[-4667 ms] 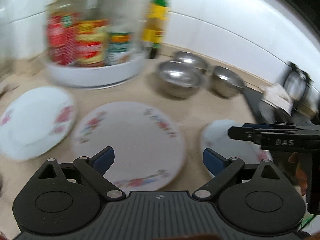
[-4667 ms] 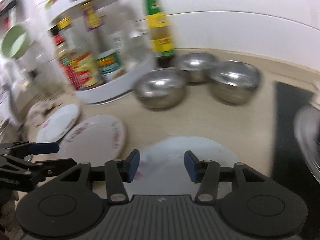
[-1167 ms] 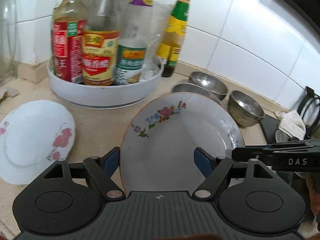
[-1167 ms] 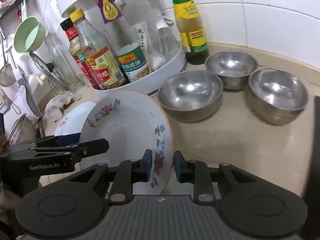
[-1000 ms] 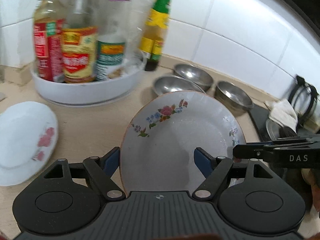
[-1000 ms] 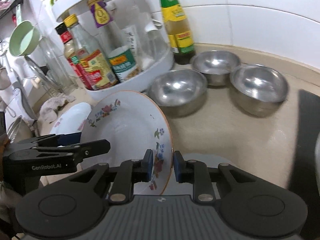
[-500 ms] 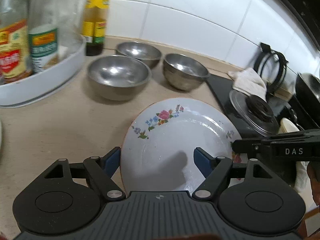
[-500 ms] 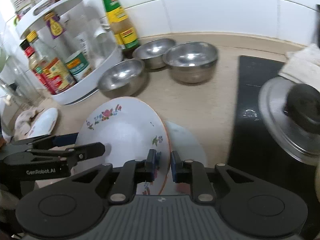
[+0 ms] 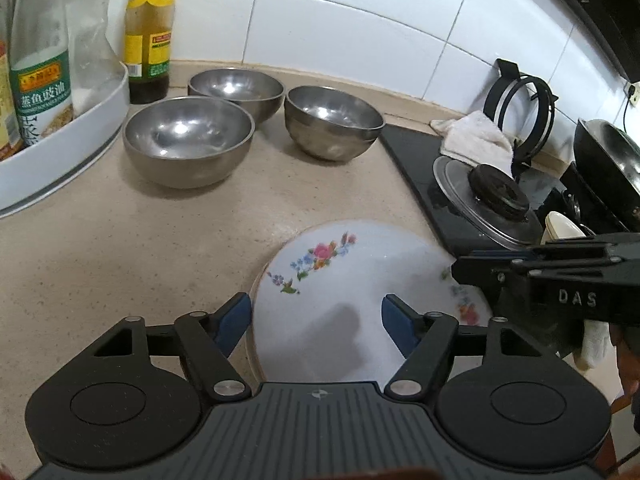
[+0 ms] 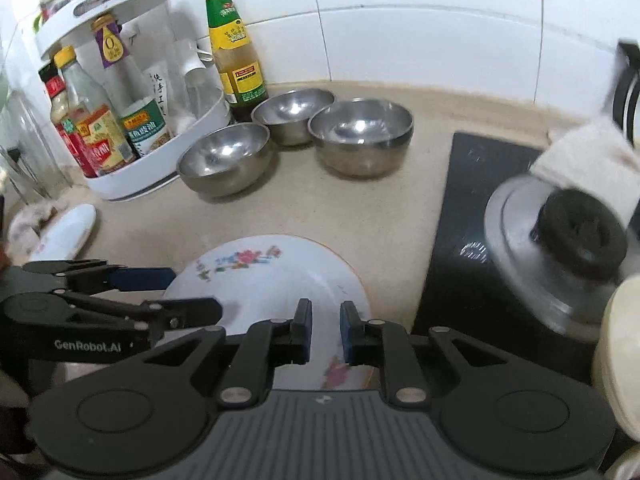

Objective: Organize plates and bowls
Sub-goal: 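Carry the multicolour-flower plate toward the stove and lower it onto the counter, then release the plate and move the right gripper back to the pink-flower plate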

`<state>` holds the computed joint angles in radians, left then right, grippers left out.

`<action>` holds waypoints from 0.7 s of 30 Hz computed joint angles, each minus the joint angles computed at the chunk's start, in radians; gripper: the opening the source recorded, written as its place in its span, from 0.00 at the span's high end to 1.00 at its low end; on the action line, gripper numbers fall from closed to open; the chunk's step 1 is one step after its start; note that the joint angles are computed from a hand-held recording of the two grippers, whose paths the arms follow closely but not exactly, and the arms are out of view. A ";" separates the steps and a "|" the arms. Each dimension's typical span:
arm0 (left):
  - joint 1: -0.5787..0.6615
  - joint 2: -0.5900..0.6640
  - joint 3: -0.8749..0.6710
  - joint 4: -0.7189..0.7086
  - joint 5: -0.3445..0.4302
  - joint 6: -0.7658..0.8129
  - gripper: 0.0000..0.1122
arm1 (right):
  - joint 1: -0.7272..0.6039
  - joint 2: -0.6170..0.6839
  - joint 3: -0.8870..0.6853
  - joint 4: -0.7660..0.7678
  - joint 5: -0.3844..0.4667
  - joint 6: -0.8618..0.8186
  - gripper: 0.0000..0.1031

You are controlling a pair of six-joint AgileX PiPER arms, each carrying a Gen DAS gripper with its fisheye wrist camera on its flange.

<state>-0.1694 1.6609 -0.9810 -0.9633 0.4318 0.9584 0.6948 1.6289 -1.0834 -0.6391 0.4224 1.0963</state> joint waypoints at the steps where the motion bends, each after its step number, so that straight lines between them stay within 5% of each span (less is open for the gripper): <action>1: 0.002 -0.013 0.012 -0.033 -0.010 0.028 0.33 | -0.003 -0.002 0.002 0.005 -0.003 -0.003 0.84; 5: -0.020 -0.060 0.051 -0.054 -0.111 0.069 0.28 | -0.028 -0.004 0.009 0.080 -0.020 -0.061 0.84; 10: 0.012 -0.095 0.079 -0.003 -0.131 0.003 0.28 | -0.033 0.013 -0.014 0.142 -0.060 -0.130 0.84; 21: 0.145 -0.208 0.173 0.131 -0.176 -0.177 0.25 | -0.015 0.169 -0.242 0.632 -0.068 -0.706 0.81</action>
<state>-0.0240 1.4530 -0.8075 -0.8319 0.2558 0.7818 0.6796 1.7976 -1.3258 -0.0067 0.3546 0.3903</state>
